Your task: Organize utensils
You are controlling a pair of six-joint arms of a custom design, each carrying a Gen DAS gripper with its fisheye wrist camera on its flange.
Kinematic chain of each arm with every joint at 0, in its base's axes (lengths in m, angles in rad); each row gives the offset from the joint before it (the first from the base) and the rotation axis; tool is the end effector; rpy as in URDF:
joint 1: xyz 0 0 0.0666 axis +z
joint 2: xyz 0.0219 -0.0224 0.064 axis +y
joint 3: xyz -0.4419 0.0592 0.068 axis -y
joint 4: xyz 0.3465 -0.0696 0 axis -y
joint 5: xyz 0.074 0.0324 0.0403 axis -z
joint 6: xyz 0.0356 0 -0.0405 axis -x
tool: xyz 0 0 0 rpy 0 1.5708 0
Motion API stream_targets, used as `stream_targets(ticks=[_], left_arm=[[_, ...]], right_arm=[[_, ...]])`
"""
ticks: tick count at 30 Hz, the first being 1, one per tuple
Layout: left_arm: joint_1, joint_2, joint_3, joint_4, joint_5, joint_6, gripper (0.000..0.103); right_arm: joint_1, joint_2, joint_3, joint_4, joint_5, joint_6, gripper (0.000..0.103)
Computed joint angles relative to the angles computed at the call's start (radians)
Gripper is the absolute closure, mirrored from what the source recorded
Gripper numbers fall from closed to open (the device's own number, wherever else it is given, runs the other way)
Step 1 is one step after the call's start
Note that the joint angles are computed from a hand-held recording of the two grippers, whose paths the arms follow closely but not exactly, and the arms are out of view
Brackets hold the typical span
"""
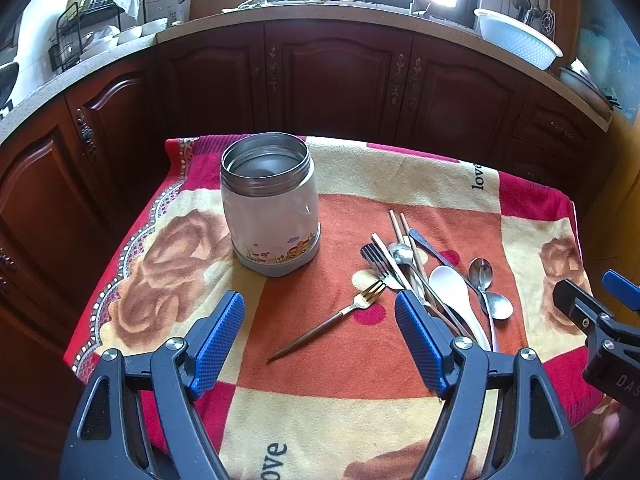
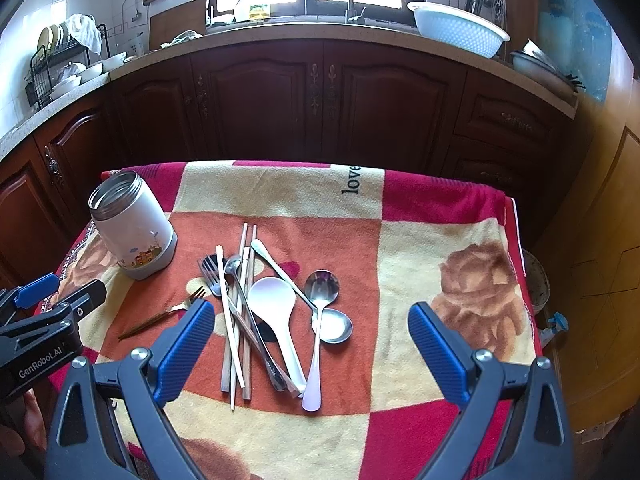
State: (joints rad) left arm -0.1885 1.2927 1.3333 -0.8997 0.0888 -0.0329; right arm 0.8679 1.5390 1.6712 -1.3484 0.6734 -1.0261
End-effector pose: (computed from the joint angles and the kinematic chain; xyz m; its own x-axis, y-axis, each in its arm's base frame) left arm 0.3761 -0.0754 0.5052 -0.7354 0.1736 -0.6550 0.2679 0.9624 -0.0456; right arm 0.3110 0.3321 0.5245 -0.7045 0.2027 -0.6801 0.2820 0.9594 -0.0061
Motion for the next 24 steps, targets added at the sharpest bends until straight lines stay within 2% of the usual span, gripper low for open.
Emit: stream_targets(ticks=[20, 24], left_arm=[[-0.006, 0.017, 0.008, -0.001, -0.001, 0.001, 0.004], [-0.008, 0.015, 0.011, 0.001, -0.002, 0.001, 0.004]], right_arm=[[-0.015, -0.006, -0.035, 0.045, -0.011, 0.015, 0.004], [-0.02, -0.018, -0.036, 0.072, -0.038, 0.012, 0.004]])
